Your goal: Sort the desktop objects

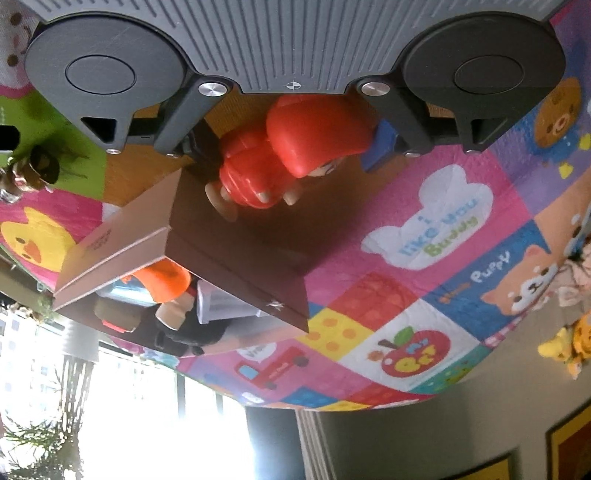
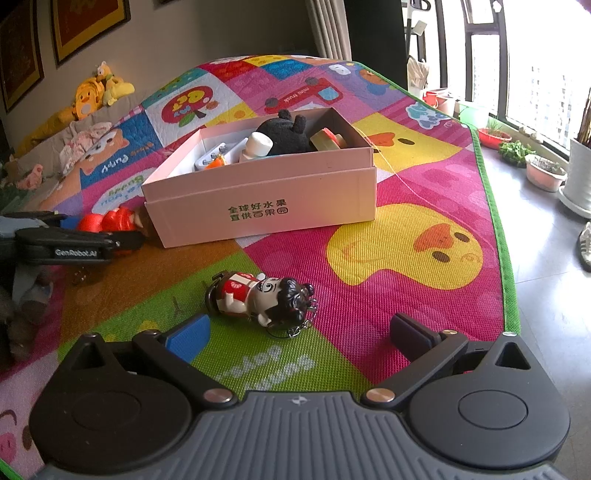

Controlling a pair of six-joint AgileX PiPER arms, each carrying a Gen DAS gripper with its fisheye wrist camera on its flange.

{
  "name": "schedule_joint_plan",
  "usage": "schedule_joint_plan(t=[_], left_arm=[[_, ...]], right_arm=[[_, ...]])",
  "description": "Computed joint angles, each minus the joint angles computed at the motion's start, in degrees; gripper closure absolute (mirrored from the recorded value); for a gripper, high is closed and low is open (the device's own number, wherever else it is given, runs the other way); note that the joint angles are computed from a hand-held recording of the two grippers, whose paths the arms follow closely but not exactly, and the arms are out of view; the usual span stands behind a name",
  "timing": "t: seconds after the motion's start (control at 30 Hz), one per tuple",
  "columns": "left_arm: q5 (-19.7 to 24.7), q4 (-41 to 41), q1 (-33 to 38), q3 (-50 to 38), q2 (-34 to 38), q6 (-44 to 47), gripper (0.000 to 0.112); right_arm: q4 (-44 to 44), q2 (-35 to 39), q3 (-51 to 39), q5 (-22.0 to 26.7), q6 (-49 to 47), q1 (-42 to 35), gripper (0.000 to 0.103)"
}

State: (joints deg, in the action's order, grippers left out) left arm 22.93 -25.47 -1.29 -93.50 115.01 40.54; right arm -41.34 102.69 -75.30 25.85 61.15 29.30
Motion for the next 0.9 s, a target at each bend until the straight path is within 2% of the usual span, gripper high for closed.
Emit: schedule_joint_plan(t=[0.1, 0.23, 0.37, 0.47, 0.53, 0.67, 0.77, 0.9], left_arm=[[-0.1, -3.0, 0.5, 4.3, -3.2, 2.0, 0.027], [-0.9, -14.3, 2.4, 14.6, -10.5, 14.1, 0.027], [1.0, -19.2, 4.2, 21.1, -15.4, 18.5, 0.027], [-0.3, -18.5, 4.0, 23.6, -17.0, 18.1, 0.026], [-0.8, -16.1, 3.5, 23.6, -17.0, 15.0, 0.026], [0.8, -14.0, 3.1, 22.6, -16.5, 10.4, 0.022], [2.2, -16.2, 3.2, 23.0, -17.1, 12.1, 0.022], [3.4, -16.5, 3.1, 22.9, -17.3, 11.7, 0.020]], right_arm=[[0.8, 0.7, -1.6, 1.5, -2.5, 0.7, 0.000], [-0.3, 1.6, -3.2, 2.3, -3.0, 1.3, 0.002], [5.3, 3.7, -7.4, 5.2, -9.4, 1.1, 0.018], [6.1, 4.4, -9.0, 6.4, -10.8, 1.3, 0.032], [6.1, 4.5, -9.3, 6.6, -11.2, 1.6, 0.038], [5.5, 5.1, -10.5, 8.4, -11.2, 2.6, 0.038], [5.6, 5.1, -10.4, 7.5, -11.7, 2.8, 0.032], [4.2, 5.9, -10.6, 7.0, -10.4, 2.7, 0.029]])
